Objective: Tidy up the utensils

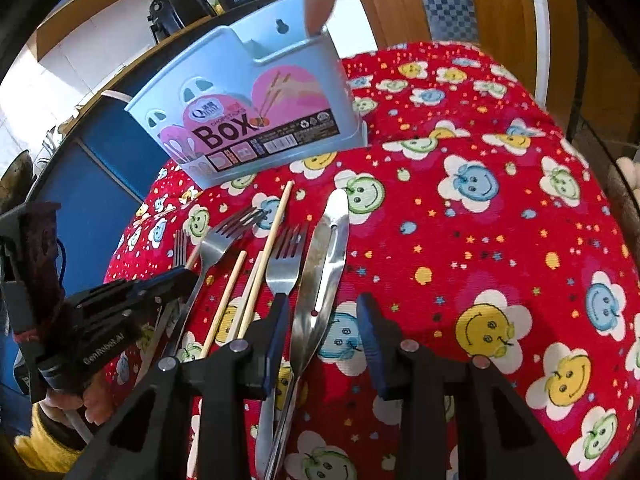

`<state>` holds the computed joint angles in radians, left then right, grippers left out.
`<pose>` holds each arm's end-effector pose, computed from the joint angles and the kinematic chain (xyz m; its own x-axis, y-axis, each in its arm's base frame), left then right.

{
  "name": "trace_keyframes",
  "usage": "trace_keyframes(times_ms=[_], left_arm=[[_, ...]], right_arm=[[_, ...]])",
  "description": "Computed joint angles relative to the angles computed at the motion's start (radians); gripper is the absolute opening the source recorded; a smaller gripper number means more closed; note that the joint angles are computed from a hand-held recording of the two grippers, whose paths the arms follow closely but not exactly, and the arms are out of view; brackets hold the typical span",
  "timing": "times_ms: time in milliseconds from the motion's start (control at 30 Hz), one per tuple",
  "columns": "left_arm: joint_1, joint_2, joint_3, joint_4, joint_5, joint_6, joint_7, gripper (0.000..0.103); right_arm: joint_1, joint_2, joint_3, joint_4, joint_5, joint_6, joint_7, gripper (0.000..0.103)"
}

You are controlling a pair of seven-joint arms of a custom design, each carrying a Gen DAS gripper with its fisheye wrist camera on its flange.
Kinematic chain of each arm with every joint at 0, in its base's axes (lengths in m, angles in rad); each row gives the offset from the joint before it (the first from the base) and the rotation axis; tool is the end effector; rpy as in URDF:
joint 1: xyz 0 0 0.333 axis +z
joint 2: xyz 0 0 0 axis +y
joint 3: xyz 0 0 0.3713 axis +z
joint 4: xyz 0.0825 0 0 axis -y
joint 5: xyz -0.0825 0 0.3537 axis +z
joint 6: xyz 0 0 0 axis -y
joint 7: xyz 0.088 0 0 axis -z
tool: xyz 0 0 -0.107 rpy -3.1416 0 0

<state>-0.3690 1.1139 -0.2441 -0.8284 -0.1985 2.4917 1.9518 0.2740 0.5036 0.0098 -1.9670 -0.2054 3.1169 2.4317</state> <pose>0.7643 -0.3944 0.3359 -0.6578 -0.7290 0.1894 -0.6724 0.4552 -0.5836 0.6379 0.2032 0.3592 -0.2489 -0.8959 -0.3679 -0.7763 0.4117 -0.4773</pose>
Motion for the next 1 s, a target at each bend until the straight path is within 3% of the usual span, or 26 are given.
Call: trace_keyframes(times_ms=[167, 400, 533, 767, 900, 1000], left_arm=[[0.033, -0.023, -0.033, -0.059, -0.055, 0.063, -0.018, 0.004], [0.063, -0.057, -0.068, -0.125, -0.110, 0.132, 0.004, 0.004], [0.063, -0.059, -0.069, -0.129, -0.120, 0.143, 0.009, 0.004], [0.085, -0.085, -0.097, -0.181, -0.158, 0.194, 0.040, 0.004], [0.102, -0.114, -0.123, -0.235, -0.188, 0.248, 0.073, 0.004], [0.114, -0.130, -0.142, -0.266, -0.210, 0.284, 0.097, 0.004]], right_arm=[[-0.130, 0.023, 0.140, 0.018, 0.052, 0.011, -0.062, 0.035], [-0.321, 0.084, 0.345, 0.038, 0.134, 0.059, -0.133, 0.015], [-0.374, 0.101, 0.401, 0.037, 0.137, 0.080, -0.144, 0.007], [-0.335, 0.066, 0.352, -0.002, 0.102, 0.144, -0.111, 0.004], [-0.222, 0.009, 0.225, -0.043, 0.070, 0.191, -0.075, 0.003], [-0.083, -0.027, 0.077, -0.062, 0.067, 0.223, -0.050, 0.003]])
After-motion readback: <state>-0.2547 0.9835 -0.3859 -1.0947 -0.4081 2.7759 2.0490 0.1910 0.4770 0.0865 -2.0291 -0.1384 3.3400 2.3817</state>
